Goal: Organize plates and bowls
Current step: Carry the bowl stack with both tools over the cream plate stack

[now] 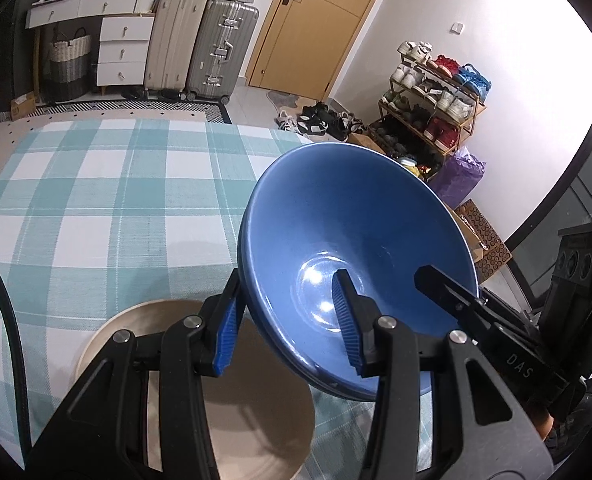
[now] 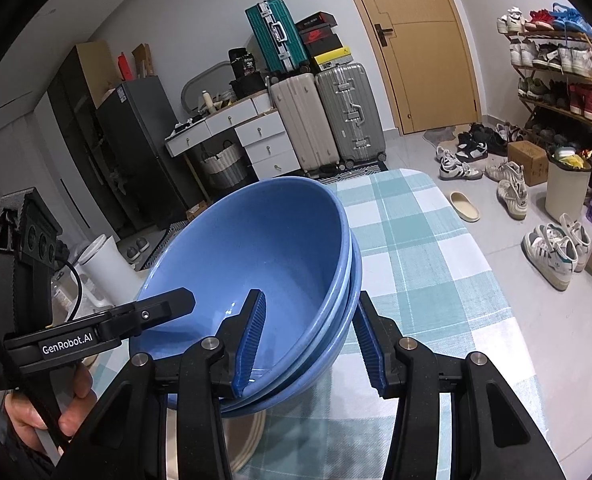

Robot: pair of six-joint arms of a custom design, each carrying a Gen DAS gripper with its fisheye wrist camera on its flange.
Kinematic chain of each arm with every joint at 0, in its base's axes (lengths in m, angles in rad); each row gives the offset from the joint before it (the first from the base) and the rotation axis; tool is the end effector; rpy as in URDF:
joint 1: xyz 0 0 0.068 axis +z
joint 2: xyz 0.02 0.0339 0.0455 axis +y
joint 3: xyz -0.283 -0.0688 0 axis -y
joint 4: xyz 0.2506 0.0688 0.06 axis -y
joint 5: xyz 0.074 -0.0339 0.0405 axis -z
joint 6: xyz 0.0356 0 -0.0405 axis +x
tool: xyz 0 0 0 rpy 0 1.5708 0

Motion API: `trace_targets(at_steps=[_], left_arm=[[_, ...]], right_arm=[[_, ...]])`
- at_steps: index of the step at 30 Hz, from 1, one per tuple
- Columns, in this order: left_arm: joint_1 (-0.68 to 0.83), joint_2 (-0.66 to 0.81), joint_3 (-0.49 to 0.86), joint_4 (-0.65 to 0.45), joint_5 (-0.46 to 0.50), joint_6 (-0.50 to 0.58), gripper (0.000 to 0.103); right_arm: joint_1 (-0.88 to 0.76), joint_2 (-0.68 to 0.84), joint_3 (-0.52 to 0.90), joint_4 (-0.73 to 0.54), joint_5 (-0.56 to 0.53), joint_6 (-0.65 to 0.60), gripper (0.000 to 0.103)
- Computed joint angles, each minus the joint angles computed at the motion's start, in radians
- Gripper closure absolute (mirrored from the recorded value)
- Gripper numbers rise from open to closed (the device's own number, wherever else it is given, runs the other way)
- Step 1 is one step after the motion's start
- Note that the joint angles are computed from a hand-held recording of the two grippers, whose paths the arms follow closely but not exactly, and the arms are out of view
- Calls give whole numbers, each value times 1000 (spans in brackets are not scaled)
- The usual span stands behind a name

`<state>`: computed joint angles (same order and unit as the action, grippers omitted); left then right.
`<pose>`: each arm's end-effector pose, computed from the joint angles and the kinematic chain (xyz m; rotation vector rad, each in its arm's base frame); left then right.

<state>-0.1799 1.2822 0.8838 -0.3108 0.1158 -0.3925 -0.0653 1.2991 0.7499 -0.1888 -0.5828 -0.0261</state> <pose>0.2715 -0.0536 0.2717 -0.1840 2.3043 -0.4283 0.2666 0.0022 0.2367 -0.2506 2.2224 0.6195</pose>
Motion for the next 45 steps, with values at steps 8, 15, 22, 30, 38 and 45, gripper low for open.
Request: trace_targets(at_steps=[8,15,22,30,38,45], left_arm=[[-3,-139,-34,-94,-38,-12,62],[26,-267,-79,-170,-48,-19,62],[78,-419,-139,-259,-59,-12,62],[214,-545,-217,-320,0,36,62],[332,-570,-273,-330,63,93,62],[351,-532,-304,-296,74,98,62]], right_arm=[[52,-82,-26,-37,20,9,57],[123,-132,-46,-52,49,25,57],[227,-163,-80,-37,96,57,57],[354,-164,-117,-1,159,81,57],[440,-112,-136,43,199,106,57],[467,-65,-134,63,213,105,57]])
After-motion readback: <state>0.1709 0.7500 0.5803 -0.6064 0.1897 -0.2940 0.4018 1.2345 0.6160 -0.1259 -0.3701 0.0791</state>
